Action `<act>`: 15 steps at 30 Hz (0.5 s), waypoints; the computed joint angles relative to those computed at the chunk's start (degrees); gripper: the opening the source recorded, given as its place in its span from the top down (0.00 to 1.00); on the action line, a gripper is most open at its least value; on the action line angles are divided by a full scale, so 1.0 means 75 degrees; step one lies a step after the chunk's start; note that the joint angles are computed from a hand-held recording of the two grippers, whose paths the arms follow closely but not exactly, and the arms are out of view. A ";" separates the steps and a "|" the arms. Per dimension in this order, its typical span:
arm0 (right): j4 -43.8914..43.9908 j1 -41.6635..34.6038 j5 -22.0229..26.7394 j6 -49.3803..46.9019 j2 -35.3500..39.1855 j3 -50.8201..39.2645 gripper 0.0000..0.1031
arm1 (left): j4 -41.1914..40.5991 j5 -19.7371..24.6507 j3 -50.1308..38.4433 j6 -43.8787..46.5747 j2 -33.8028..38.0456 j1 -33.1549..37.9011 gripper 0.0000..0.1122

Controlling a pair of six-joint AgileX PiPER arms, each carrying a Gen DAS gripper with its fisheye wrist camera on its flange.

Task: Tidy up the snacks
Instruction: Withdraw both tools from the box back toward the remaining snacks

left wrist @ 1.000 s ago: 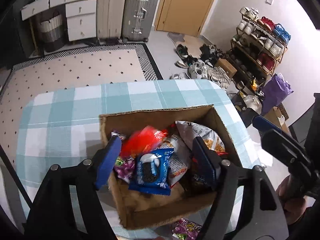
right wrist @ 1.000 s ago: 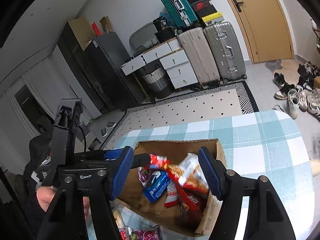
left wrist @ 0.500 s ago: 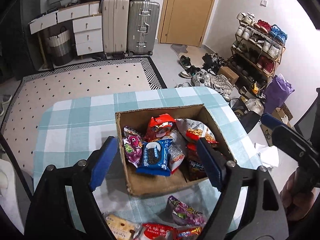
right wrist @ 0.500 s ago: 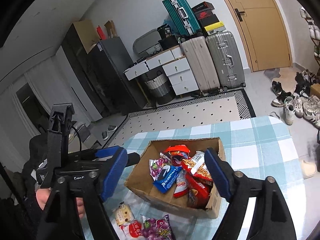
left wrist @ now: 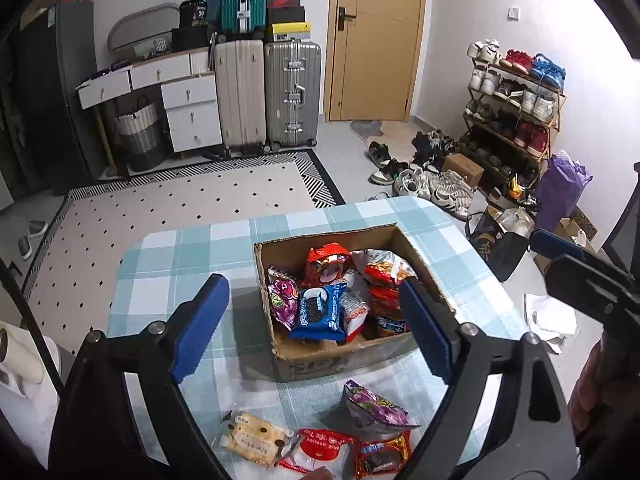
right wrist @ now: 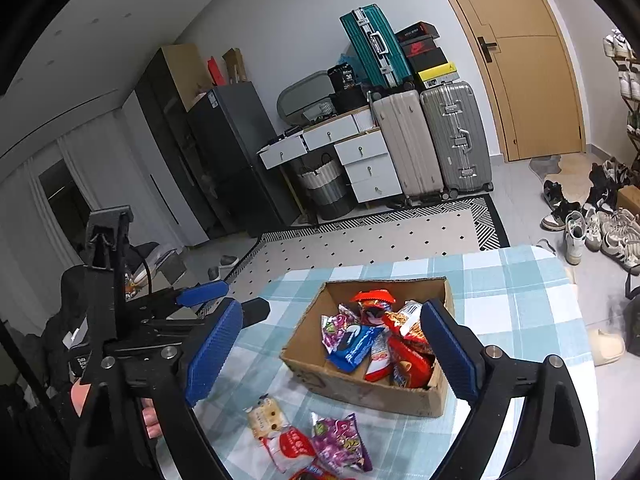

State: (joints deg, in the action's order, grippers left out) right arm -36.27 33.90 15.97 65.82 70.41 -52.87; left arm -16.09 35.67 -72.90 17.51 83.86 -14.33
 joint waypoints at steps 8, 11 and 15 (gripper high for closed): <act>-0.2374 0.1499 0.1323 0.2513 -0.0596 0.0329 0.11 | -0.0198 -0.0390 0.1709 0.0201 -0.1897 0.0199 0.09; -0.2924 0.2097 0.1825 0.3214 -0.0672 0.0473 0.11 | -0.0496 -0.0378 0.2417 0.0512 -0.2533 0.0380 0.09; -0.3563 0.2700 0.2103 0.4317 -0.0747 0.0804 0.10 | -0.0441 -0.0458 0.3187 0.0483 -0.3090 0.0525 0.09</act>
State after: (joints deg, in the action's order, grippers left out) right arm -62.99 54.14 31.74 98.19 64.81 -46.84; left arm -19.40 32.23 -48.99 21.13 60.68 -10.39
